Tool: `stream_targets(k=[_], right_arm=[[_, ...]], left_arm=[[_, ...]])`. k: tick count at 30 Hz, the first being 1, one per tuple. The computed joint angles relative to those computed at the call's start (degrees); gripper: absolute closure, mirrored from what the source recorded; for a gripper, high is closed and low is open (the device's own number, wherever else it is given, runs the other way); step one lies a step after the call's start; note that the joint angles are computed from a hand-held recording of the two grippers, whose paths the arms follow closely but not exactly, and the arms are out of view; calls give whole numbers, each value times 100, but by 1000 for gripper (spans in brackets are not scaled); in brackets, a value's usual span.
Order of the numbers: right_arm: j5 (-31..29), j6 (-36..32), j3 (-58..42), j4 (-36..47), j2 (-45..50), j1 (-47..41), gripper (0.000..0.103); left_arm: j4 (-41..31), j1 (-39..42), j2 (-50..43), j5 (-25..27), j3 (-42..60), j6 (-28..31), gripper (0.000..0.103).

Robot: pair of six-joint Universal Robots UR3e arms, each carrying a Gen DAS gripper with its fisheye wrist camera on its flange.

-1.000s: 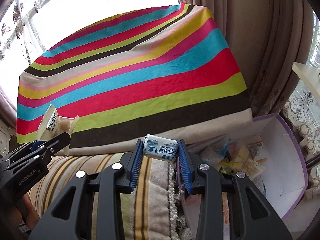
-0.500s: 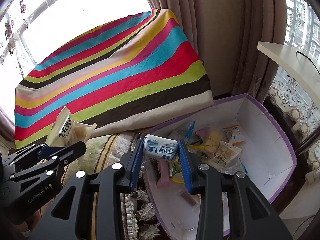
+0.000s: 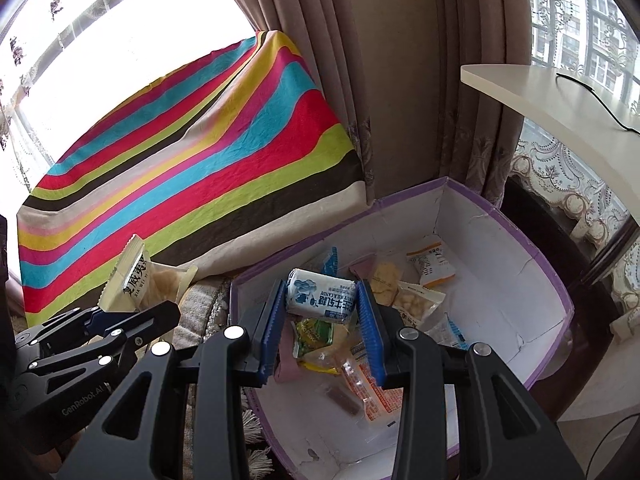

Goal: Organize snacks

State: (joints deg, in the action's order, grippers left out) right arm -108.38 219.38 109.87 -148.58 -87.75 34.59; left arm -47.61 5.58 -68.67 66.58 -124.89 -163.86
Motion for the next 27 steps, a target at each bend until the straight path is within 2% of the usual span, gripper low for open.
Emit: stream_targets(k=[2, 4, 5, 6, 8, 11, 16, 18, 21, 24, 27], right_arm=[[-68, 90, 103, 11, -97, -67, 65], [-57, 103, 174, 27, -167, -128, 63], [-88, 122, 183, 70, -188, -140, 58], [-127, 147, 200, 103, -214, -142, 53], [-275, 229, 211, 162, -239, -80, 30], [-333, 319, 240, 217, -310, 6, 23], [-477, 640, 224, 533, -418, 295, 19], [-551, 755, 175, 667, -411, 468, 19], [-590, 916, 178, 768, -429, 616, 19], [-675, 971, 174, 841, -409, 688, 19], [-623, 970, 228, 807, -418, 649, 19]], left_arm=[[64, -83, -135, -66, 72, -43, 57], [99, -124, -204, -116, 111, -88, 46], [126, -154, -202, -108, 107, -144, 37], [116, -140, -210, -134, 109, -139, 33], [-35, -52, -95, -220, 67, -85, 29], [-551, 204, 198, -429, 31, 128, 26], [-1723, 742, 911, -693, -93, 565, 22], [-2147, 988, 1172, -708, -140, 688, 16], [-2770, 1378, 1386, -1009, -144, 1081, 11], [-2701, 1262, 1200, -1039, -117, 1115, 2], [-2317, 948, 1023, -781, -129, 859, 2]])
